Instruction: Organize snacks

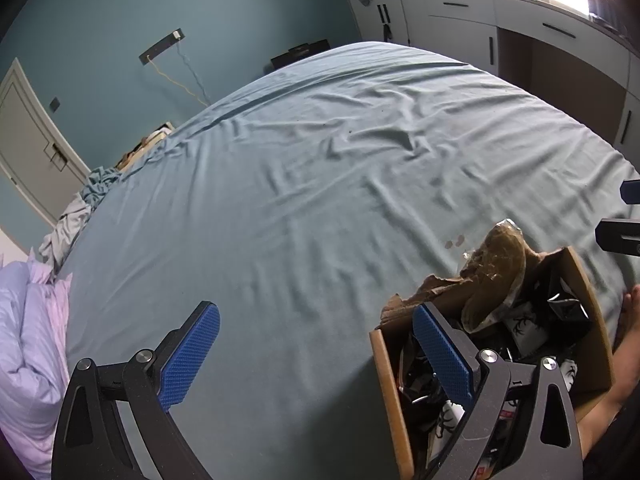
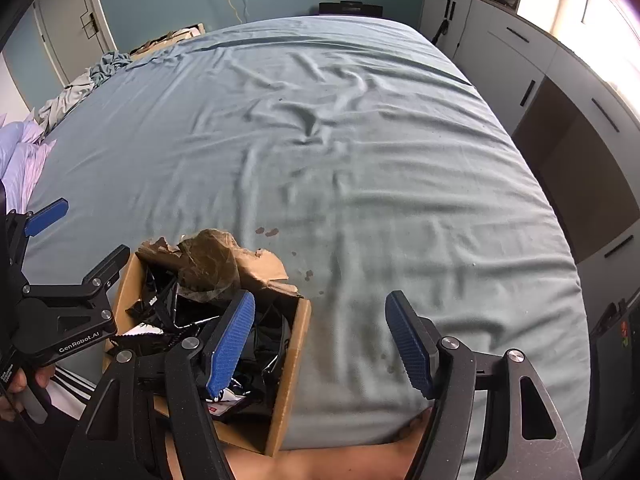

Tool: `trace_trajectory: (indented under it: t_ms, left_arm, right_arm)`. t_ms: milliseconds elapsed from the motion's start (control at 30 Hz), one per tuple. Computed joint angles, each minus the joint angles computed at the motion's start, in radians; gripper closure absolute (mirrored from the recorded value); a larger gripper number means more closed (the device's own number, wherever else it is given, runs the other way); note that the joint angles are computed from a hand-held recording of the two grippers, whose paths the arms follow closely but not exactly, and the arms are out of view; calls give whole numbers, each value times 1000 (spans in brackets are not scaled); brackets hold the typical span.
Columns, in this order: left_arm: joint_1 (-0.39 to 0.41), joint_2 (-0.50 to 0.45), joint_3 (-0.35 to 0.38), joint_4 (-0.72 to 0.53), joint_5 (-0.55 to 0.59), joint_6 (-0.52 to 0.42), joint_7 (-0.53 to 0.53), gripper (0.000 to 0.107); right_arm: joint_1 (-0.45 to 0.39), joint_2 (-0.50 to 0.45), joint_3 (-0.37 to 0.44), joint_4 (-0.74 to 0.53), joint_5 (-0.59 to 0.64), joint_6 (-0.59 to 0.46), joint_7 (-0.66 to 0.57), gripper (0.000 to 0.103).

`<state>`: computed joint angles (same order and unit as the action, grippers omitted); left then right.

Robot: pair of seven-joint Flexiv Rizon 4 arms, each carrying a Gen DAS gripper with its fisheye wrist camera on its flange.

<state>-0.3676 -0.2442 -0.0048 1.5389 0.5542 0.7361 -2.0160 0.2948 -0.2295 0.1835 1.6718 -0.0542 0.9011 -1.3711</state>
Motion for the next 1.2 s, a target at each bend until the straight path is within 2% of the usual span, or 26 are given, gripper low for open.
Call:
trace_trajectory:
  t_ms: [433,567,833,1067,1200]
  left_arm:
    - [-5,3,-2,-7,13,-17,0,8]
    - [5,8,-5,9,-7,13,13,8]
    - [1,-3,-4,-6,-3,-10,24,8]
    - [-9,2,5,-4,51,34,-7,8]
    - [-13,-1,3,-8,58,28,1,8]
  right_arm:
    - [1,-3,1,-8,10,-10,0,36]
    - [3,-3,1,-7,8,-12,-1,36]
    - [5,-3,0,-7,4,-19,5,36]
    - [4,-4,1,-12,9,-26,9,36]
    - [3,-1,0,-8,9,-23,10,36]
